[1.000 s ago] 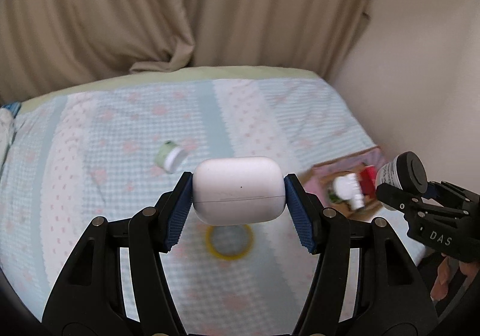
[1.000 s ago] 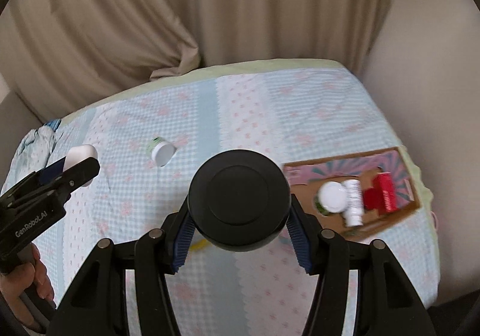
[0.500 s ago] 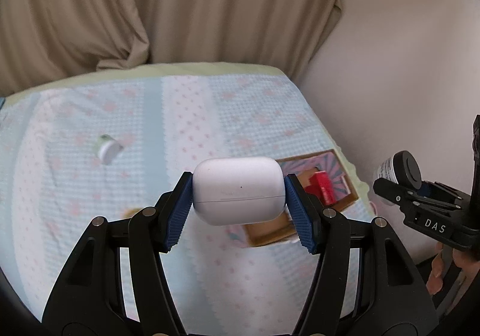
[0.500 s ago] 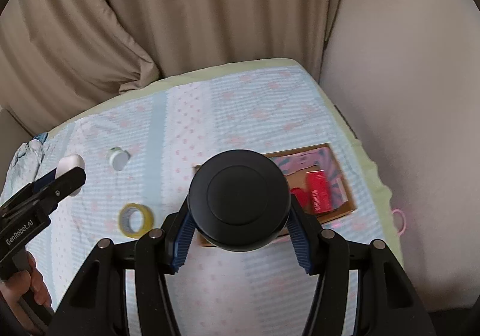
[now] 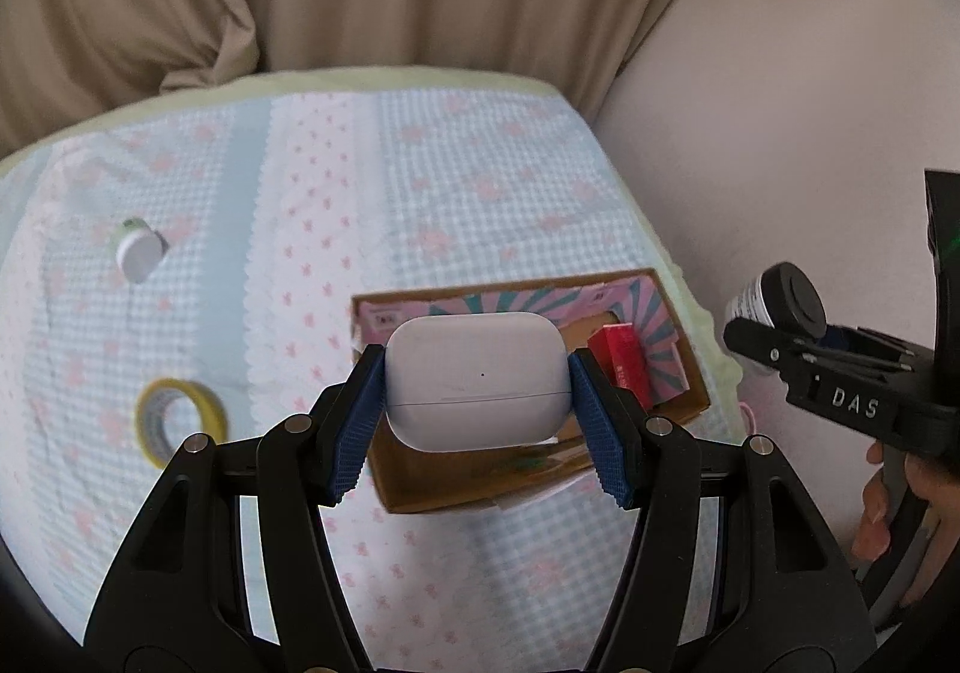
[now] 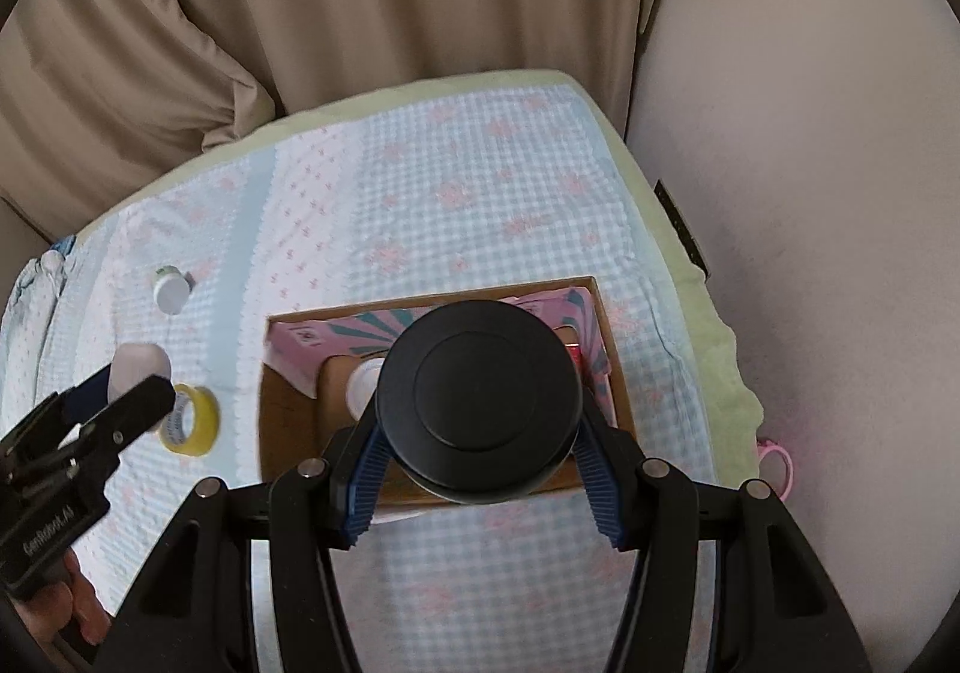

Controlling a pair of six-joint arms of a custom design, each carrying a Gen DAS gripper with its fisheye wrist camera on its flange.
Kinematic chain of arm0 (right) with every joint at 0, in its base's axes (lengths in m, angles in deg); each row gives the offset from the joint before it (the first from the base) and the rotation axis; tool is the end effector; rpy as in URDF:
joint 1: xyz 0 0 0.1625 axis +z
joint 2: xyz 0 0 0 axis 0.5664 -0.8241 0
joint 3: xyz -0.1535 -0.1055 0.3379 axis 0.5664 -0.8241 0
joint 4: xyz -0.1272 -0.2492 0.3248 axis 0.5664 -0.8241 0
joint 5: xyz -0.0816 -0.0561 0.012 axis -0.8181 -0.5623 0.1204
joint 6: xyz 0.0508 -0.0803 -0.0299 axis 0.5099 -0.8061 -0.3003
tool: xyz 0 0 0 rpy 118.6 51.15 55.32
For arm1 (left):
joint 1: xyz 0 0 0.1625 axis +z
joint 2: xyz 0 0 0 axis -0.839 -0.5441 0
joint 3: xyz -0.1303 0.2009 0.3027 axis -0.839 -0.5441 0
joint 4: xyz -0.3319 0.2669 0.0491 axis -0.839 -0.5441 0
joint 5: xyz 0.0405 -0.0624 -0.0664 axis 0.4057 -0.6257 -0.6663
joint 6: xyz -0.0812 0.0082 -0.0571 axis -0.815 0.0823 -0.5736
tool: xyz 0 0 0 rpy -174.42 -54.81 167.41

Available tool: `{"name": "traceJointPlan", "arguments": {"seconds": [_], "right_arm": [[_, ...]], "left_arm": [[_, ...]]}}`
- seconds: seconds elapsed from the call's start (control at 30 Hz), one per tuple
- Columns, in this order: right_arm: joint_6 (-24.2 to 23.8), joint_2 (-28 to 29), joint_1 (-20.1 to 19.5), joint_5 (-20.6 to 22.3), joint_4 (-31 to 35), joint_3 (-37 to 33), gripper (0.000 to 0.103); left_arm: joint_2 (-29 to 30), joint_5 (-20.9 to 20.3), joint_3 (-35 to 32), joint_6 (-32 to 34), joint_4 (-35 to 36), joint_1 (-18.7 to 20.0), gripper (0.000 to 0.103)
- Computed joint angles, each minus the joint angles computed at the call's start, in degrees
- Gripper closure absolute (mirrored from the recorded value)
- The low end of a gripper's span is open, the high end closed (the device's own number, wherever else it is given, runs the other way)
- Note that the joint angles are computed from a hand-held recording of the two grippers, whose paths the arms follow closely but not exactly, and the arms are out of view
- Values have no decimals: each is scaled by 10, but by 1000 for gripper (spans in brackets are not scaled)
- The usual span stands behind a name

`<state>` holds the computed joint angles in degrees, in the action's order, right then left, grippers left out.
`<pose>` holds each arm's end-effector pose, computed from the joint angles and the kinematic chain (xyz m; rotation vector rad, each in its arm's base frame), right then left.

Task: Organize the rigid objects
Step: 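Carry the earbud case and black-lidded jar over the cardboard box, then open both tools to drop the case and jar into the box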

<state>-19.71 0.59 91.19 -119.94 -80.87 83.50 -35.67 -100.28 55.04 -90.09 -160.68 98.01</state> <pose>0.4232 -0.4865 0.2265 0.2338 -2.3728 0.5802 -0.2630 -0.4896 0.3893 0.3606 2.5402 -0.6576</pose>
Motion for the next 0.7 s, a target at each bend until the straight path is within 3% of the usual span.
{"name": "traceJointPlan", "arguments": {"seconds": [0.37, 0.7], "right_arm": [[-61, 44, -85, 50, -8, -32, 50], [-63, 91, -140, 84, 18, -59, 50]], "left_arm": [[77, -14, 11, 9, -27, 61, 46], [111, -23, 18, 16, -24, 94, 46]]}}
